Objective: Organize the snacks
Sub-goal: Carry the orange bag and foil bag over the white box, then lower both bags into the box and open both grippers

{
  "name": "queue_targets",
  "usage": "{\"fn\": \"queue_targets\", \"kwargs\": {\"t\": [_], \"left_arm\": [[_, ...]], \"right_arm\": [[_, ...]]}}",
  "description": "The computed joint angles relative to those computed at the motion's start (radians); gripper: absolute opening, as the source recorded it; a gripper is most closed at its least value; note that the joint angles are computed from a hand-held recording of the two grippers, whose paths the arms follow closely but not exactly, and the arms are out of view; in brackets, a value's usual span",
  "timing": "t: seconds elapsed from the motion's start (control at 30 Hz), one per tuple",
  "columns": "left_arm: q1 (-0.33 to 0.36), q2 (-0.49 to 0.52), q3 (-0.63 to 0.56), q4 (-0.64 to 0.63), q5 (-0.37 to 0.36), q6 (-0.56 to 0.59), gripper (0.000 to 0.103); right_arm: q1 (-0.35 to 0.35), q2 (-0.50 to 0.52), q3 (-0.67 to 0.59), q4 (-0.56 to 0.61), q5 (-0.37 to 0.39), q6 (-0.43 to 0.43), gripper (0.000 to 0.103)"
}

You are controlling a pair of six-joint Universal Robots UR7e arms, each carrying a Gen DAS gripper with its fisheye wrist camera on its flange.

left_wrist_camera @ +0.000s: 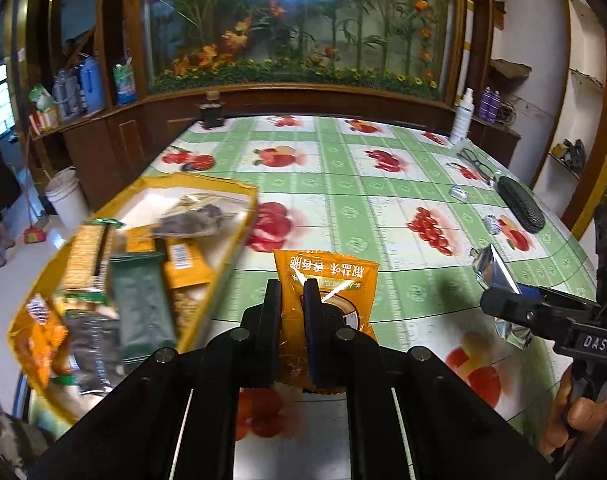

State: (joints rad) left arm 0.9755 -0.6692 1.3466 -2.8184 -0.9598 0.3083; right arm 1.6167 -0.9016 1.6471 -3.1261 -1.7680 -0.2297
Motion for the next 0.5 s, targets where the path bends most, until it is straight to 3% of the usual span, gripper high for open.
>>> {"fn": "queue_targets", "kwargs": {"t": [0.5], "left_arm": [[0.016,-0.064,0.052,-0.149,0.087,0.025,0.008]], "right_arm": [[0.066,0.044,-0.031,0.037,0.001,-0.046,0.059]]}}
